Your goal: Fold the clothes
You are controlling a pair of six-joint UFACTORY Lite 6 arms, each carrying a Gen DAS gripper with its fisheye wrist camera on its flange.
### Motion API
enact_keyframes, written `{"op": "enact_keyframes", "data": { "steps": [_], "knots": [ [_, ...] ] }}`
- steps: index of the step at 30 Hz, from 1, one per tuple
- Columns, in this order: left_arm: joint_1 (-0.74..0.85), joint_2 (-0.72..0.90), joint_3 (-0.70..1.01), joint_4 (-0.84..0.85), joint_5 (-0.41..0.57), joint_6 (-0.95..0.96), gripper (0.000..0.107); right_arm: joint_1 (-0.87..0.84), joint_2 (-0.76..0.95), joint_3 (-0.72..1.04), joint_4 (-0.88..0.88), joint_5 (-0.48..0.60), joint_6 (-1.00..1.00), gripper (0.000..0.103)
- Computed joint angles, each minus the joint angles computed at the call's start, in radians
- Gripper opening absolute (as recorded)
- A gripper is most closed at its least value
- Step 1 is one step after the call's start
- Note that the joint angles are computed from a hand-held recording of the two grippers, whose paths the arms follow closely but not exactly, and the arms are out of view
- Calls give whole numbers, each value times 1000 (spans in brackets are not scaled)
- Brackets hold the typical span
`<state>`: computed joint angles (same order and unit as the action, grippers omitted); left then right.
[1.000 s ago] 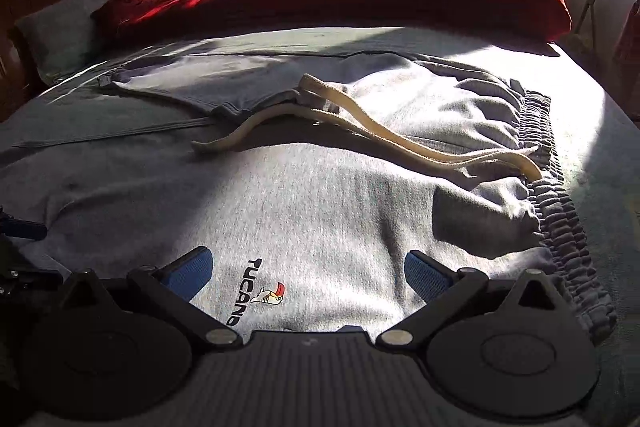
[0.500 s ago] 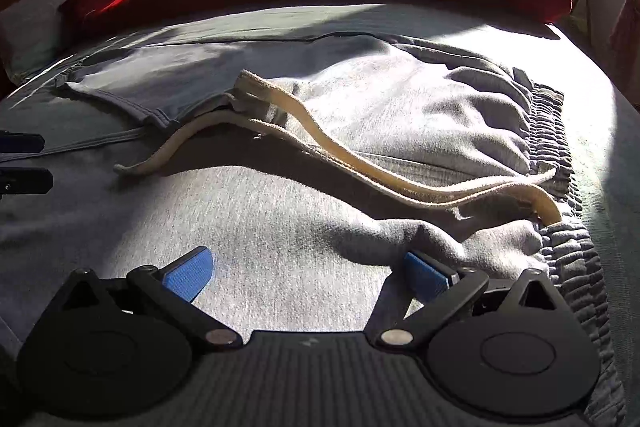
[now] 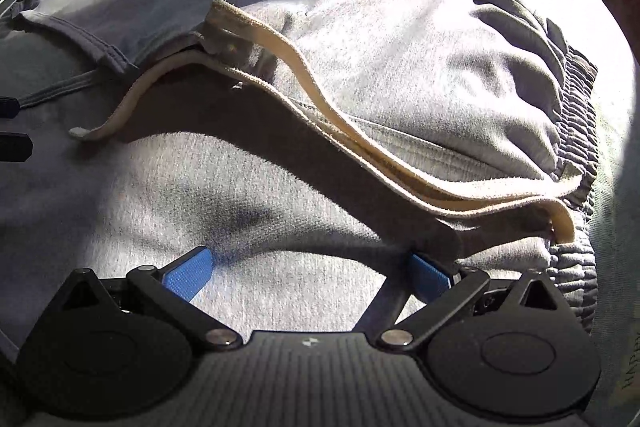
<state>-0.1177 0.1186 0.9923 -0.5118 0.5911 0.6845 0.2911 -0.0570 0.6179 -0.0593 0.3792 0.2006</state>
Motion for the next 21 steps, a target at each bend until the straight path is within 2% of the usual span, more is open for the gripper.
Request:
{"op": "enact_keyframes", "data": {
  "steps": [3, 6, 8, 11, 14, 16, 18, 20, 21],
  "knots": [
    [-11, 0, 156, 164, 182, -230, 88, -18, 77, 106, 56, 106, -71, 103],
    [-29, -7, 312, 239, 341, -376, 88, -40, 117, 217, 99, 264, -121, 103],
    [-59, -8, 411, 299, 410, -486, 88, -71, 108, 288, 146, 360, -195, 103],
    [-92, -10, 513, 368, 465, -621, 88, -140, 109, 421, 226, 475, -332, 103],
    [-67, 13, 591, 389, 499, -705, 85, -200, 214, 645, 267, 569, -431, 103],
    [-27, 34, 630, 379, 514, -728, 74, -224, 309, 821, 279, 625, -470, 103],
    [17, 58, 667, 367, 525, -734, 69, -229, 408, 1015, 289, 677, -484, 103],
    [91, 97, 700, 341, 518, -674, 66, -207, 496, 1180, 287, 707, -473, 101],
    [134, 129, 727, 322, 517, -637, 60, -191, 550, 1274, 285, 722, -466, 99]
  ]
}}
